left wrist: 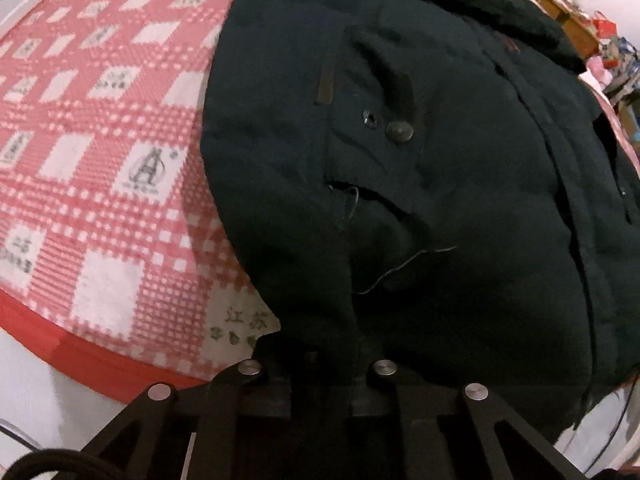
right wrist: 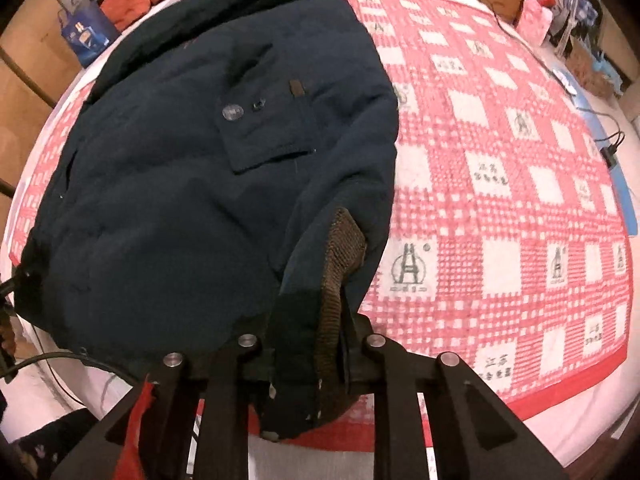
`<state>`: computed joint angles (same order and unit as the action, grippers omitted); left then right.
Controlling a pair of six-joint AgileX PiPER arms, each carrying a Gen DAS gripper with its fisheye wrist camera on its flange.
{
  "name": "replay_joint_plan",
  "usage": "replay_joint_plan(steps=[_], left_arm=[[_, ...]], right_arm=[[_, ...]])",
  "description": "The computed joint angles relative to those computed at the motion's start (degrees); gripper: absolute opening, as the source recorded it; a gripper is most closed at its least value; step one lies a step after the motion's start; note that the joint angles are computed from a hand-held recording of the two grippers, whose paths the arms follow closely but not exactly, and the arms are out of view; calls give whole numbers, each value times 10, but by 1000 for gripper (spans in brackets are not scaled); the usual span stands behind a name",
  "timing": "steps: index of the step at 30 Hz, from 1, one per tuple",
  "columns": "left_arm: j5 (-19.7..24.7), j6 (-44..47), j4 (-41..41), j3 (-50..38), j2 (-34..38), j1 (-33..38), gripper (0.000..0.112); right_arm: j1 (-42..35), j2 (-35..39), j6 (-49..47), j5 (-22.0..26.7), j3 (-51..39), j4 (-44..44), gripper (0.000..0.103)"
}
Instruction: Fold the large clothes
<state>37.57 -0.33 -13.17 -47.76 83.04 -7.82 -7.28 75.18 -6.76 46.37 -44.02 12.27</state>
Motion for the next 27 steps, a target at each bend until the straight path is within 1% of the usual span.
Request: replay_joint_plan(steps=[2, 3, 5, 8, 12, 16, 19, 22, 25, 27], left_arm=[[4, -3, 10, -2, -8, -1, 11], [13, -10, 17, -9, -13, -4, 11], [31, -9, 10, -27, -23, 1, 11], [54, -25, 21, -56, -32, -10, 11], [91, -30, 20, -107, -35, -9, 11], [123, -31, 18, -174, -24, -4, 11], [146, -24, 6, -236, -5, 7, 11], [169, -17, 3, -317, 29, 17, 11], [198, -3, -11, -433, 87, 29, 11], [220, 3, -20, -526, 141, 37, 11]], right_arm=[[-1, -17, -4, 9, -8, -10, 20], [-11, -26, -13, 25, -18, -10, 20], [-21, -40, -25, 36, -21, -3, 20], [-42, -51, -46, 55, -37, 18, 19], [-47, -63, -45, 84, -74, 28, 19], [-81, -57, -72, 120, -131, 62, 18], [-102, -40, -82, 152, -193, 95, 18], [-124, -11, -80, 182, -266, 139, 18], [-137, 38, -69, 204, -361, 177, 18], [-142, 72, -59, 217, -427, 197, 18]])
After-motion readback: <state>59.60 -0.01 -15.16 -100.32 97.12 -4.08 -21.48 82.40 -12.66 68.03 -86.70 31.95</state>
